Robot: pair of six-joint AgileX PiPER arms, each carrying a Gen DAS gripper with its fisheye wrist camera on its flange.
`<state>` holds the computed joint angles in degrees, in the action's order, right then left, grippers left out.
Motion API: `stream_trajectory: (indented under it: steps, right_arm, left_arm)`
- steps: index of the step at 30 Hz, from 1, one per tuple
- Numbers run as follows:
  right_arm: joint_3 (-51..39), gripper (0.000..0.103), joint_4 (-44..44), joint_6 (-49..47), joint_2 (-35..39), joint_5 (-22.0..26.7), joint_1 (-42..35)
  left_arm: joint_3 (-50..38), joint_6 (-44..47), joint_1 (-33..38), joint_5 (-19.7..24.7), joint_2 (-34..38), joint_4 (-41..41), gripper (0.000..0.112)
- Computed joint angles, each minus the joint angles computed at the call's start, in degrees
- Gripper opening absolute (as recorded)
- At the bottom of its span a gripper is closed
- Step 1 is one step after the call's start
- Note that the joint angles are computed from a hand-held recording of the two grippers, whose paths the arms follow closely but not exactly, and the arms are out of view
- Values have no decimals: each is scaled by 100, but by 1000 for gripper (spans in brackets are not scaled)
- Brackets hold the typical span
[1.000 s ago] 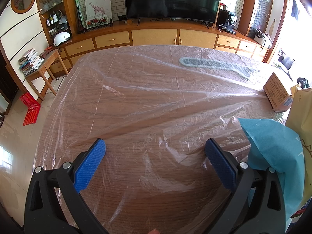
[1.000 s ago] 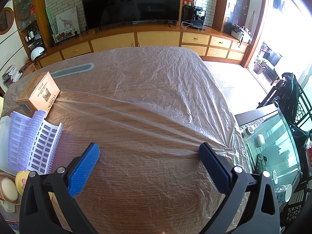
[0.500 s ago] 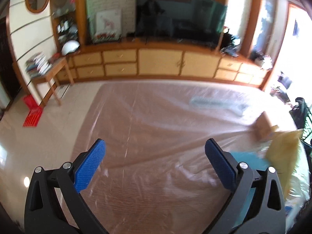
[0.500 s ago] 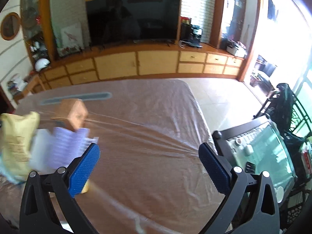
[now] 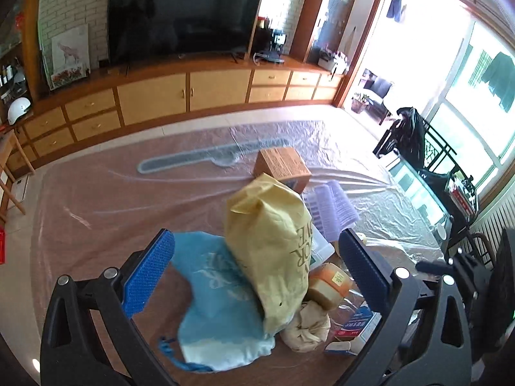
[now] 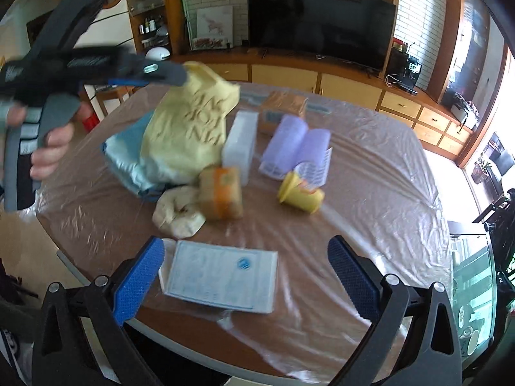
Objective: Collect trash
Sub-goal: 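Grasp the yellow paper bag with the left gripper while the right gripper grasps the white printed box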
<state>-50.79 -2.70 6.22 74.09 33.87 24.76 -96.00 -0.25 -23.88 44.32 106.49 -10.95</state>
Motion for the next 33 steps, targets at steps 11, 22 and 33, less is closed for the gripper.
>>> stream_trajectory:
  steps: [11, 22, 33]
  right_arm:
    - [7, 99, -934, 1541, 742, -310, 780]
    - [338, 88, 696, 582, 684, -707, 101]
    - [149, 88, 2067, -980, 463, -637, -652]
  left_arm:
    - [-1213, -361, 27, 782, 1123, -135, 95]
    - [-994, 102, 131, 866, 1026, -719, 49]
    - [-377, 499, 488, 497, 242, -1275, 47]
